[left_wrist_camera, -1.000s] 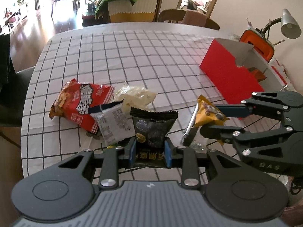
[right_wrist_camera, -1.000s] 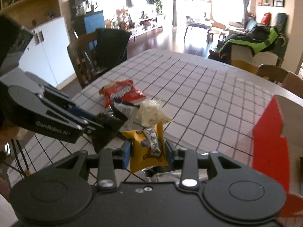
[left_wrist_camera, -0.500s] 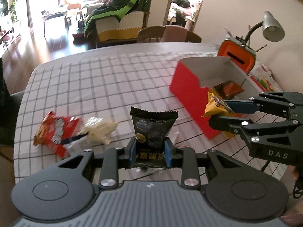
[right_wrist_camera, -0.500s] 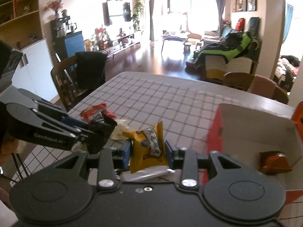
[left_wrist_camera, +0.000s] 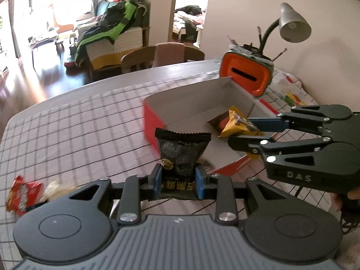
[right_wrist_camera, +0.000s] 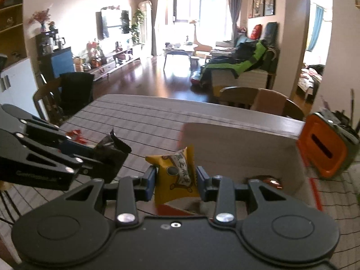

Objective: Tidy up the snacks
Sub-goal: 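Carry both snacks over the red box and open both tools to drop them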

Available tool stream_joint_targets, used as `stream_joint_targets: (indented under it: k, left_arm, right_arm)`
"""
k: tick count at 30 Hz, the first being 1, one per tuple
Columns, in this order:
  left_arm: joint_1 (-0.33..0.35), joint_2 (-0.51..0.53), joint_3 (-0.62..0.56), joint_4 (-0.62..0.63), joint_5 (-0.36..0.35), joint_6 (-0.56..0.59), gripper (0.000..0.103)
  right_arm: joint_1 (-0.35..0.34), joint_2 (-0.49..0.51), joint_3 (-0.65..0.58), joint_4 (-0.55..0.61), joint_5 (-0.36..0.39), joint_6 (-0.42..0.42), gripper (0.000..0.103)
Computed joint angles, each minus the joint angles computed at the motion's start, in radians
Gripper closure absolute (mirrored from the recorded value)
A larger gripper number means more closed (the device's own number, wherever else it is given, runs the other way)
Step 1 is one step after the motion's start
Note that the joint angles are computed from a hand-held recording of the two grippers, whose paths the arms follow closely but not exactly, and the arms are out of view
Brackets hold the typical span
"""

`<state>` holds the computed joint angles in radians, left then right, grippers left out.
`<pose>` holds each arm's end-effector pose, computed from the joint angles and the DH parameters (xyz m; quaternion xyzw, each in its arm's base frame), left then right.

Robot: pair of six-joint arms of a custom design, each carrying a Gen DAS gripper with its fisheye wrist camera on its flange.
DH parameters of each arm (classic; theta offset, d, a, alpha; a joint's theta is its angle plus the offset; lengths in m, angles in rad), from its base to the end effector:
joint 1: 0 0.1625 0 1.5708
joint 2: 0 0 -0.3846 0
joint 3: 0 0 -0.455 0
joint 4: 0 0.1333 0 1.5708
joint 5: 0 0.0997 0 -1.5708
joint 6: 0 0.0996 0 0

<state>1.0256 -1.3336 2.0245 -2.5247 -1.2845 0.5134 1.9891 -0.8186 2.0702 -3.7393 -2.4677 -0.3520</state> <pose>-0.1535 -0.5644 0.1801 0.4793 0.8564 -0.1320 0.1393 0.2601 -0.4486 0.0526 0.1258 -0.8210 0.4115 0.3754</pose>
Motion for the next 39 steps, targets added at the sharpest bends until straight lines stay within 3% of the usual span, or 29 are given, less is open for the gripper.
stream_joint_targets:
  k: [8, 14, 24, 39]
  left_arm:
    - [-0.084, 0.089, 0.022, -0.086, 0.046, -0.046, 0.074]
    - [-0.116, 0.183, -0.017, -0.118, 0.077, -0.105, 0.074]
    - [-0.126, 0.364, -0.155, -0.037, 0.172, -0.244, 0.074]
    - [-0.112, 0.538, -0.340, 0.191, 0.267, -0.411, 0.074]
  right_arm:
    - [-0.079, -0.090, 0.084, -0.045, 0.007, -0.039, 0.067]
    - [-0.149, -0.171, 0.144, 0.001, 0.041, 0.014, 0.067]
    - [-0.284, -0.312, 0.209, 0.206, 0.099, 0.165, 0.067]
    - [-0.342, -0.338, 0.161, 0.441, 0.126, 0.168, 0.066]
